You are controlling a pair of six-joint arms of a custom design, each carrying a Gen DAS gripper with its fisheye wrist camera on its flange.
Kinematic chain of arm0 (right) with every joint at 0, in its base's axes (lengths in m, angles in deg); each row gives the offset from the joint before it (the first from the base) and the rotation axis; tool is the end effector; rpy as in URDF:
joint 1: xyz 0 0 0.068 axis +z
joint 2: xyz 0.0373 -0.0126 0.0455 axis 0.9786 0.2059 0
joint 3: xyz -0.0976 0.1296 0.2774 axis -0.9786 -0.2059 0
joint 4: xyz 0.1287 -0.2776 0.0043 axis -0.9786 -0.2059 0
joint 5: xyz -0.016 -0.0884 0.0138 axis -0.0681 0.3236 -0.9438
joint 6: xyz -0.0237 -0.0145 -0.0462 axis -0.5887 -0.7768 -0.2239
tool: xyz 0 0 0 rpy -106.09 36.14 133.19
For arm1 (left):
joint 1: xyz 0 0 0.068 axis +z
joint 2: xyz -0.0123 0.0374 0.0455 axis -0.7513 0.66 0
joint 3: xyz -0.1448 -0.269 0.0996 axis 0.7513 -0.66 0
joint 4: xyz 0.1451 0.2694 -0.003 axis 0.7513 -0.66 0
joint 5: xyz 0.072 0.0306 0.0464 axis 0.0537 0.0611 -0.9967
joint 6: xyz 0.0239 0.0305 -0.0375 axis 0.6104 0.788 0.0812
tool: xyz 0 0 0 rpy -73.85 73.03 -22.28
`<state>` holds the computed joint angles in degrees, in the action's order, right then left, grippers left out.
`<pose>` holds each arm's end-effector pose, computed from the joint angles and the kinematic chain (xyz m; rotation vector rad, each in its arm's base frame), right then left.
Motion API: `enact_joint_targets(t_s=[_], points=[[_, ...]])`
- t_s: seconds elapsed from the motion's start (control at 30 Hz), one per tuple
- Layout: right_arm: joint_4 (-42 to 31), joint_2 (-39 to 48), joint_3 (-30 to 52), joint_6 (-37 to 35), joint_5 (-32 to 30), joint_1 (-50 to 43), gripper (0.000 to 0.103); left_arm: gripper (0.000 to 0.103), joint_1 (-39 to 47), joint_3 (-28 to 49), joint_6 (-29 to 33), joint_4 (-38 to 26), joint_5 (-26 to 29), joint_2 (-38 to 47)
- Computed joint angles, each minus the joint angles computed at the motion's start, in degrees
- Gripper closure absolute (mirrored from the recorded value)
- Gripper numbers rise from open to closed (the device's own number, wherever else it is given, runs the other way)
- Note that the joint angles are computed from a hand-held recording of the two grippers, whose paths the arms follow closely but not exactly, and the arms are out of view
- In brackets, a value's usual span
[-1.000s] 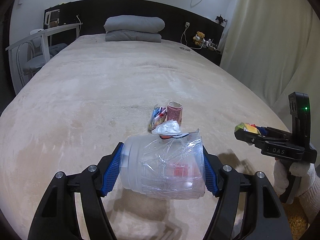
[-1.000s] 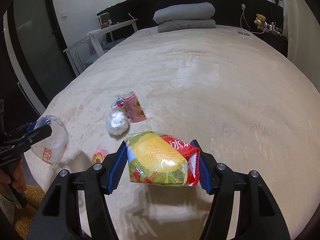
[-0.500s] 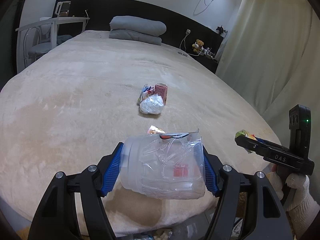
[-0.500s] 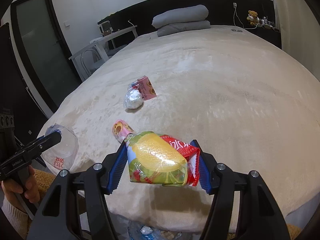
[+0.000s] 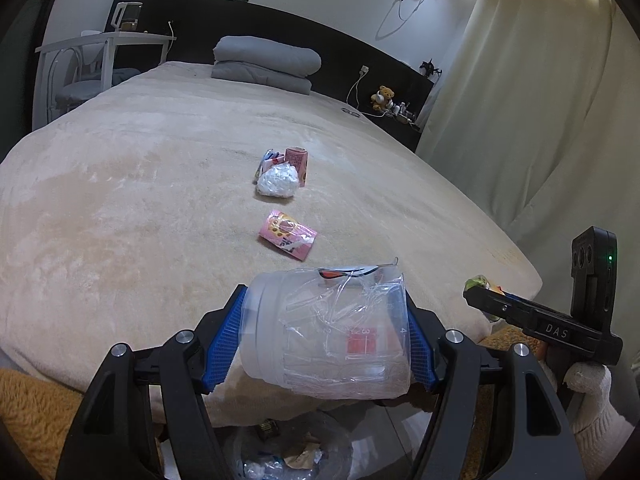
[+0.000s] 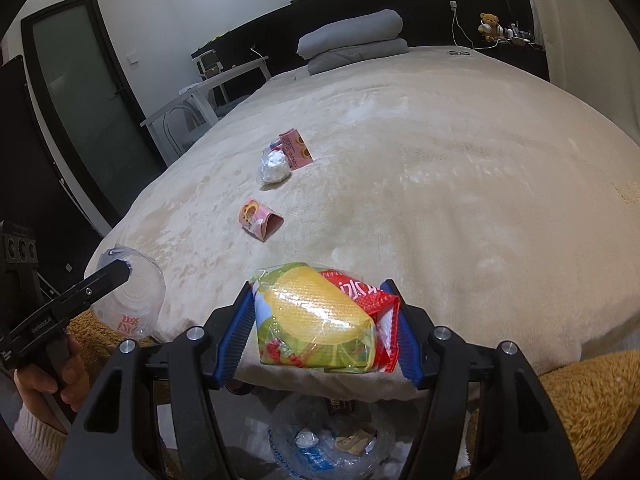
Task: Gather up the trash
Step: 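Carry the yellow wrapper and clear cup down over the plastic bag bin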
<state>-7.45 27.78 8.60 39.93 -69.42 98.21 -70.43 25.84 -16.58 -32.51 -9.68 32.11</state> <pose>0.3492 0.1419 0.2567 -0.5673 2.3210 0.6369 0.1952 -0.0690 0.2596 -0.3371 2.1373 -0.3009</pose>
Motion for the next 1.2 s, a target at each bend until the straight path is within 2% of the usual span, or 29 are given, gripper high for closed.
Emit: enact_joint_targets(t_s=[0.3,0.67,0.93,1.2], points=[[0.95,-6.25,-6.46,-0.49,-1.53,-0.44,0.041,0.034,-11.02,-2.23,-6.33,-2.06,-8.00,-2.33],[-0.23,-10.57,-11.22,-0.85,-2.67,-0.36,0.041,0.034,-21.22,-3.94,-14.70,-5.08,-12.73,-1.36],[-3.46,-10.05,-12.56,-0.69,-4.08,0.16,0.041,0.034,-23.49,-3.89,-18.07,-6.19,-11.92,2.41],[-7.02,-7.44,-12.22,-0.54,-4.84,0.57,0.041,0.034,-22.87,-4.22,-20.49,-5.54,-7.38,6.46]])
